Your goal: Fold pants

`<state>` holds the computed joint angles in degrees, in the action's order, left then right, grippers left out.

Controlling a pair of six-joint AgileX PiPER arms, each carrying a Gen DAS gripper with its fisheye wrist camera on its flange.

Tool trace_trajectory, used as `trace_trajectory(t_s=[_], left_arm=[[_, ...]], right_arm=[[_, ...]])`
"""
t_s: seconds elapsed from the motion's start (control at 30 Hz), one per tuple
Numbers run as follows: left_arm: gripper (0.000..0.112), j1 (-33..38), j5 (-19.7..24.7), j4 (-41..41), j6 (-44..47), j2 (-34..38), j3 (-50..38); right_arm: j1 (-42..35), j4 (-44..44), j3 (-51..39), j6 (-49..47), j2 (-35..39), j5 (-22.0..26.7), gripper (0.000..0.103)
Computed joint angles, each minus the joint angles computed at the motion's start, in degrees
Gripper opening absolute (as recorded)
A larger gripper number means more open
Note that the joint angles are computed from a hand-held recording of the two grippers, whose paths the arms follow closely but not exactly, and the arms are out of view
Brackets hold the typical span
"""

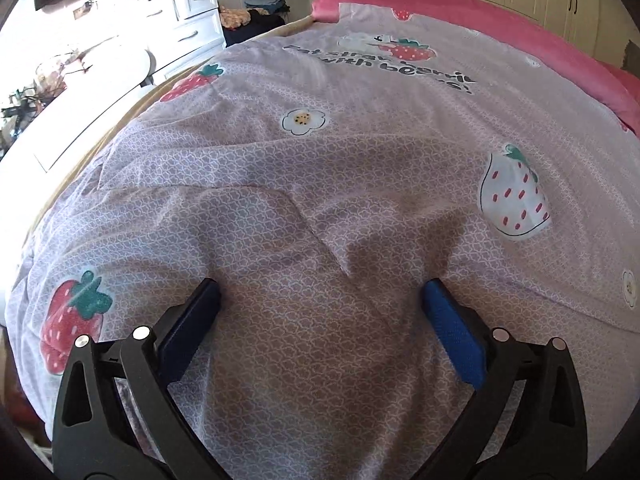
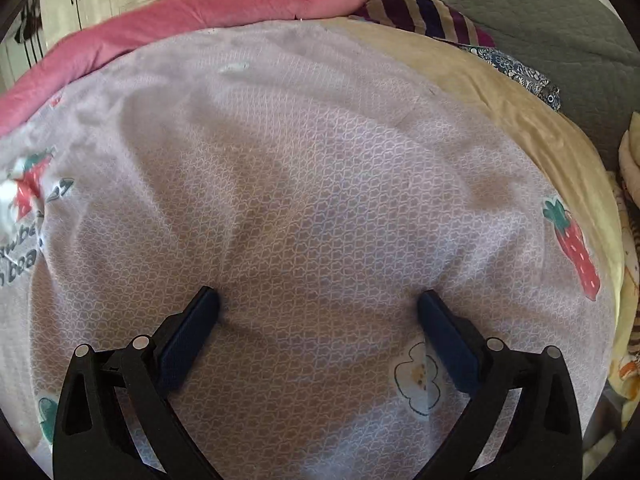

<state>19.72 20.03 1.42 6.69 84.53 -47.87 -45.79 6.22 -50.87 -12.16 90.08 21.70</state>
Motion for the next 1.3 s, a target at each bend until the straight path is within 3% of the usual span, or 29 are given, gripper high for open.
trace_trajectory(t_s=[0.1,1.3], left_arm=[[0.095,-0.44,-0.35,0.32,-0.77,0.47,-0.05],[0.095,-0.25,-0.27,0.03,-0.33,0.37,-0.03]], right_arm=[[-2.00,5.35,-0.49,-5.74,0.15,0.86,0.099],[-1.68,3.59,-1.04,-4.27,0.57,0.87,0.099]])
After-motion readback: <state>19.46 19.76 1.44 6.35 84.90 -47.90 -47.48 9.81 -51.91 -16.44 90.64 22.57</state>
